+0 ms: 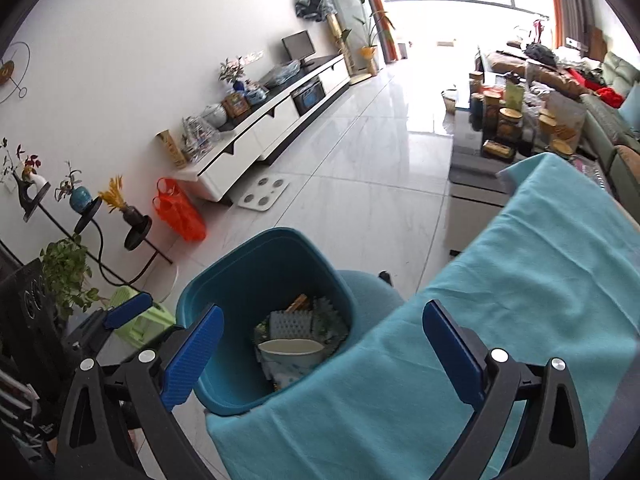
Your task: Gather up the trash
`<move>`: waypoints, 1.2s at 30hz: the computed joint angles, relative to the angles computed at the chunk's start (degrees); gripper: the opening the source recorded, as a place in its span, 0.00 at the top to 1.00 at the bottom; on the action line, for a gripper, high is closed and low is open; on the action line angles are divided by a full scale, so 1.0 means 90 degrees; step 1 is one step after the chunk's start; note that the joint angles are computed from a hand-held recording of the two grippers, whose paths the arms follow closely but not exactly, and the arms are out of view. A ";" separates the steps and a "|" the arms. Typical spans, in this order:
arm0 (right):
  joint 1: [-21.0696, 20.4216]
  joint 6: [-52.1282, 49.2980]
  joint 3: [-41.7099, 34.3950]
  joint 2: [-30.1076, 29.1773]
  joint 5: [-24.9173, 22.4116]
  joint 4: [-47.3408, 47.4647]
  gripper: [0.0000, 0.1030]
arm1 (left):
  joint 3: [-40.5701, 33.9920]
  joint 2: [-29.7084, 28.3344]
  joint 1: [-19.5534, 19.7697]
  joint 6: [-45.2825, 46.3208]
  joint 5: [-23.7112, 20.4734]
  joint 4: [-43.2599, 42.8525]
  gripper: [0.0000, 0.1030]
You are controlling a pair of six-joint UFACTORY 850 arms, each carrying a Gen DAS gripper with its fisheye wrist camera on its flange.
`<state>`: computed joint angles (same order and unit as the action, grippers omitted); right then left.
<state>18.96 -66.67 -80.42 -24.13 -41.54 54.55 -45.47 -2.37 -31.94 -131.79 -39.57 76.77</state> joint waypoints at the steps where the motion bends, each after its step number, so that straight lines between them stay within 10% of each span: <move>1: -0.0066 -0.0063 0.0040 0.0030 0.0019 0.0071 0.07 | -0.0063 -0.0007 -0.0048 0.0059 -0.0060 -0.0029 0.05; 36: -0.2665 -0.3163 0.2441 0.1789 0.1288 0.3534 0.07 | -0.3825 -0.2530 -0.1540 0.1964 0.0110 0.0374 0.05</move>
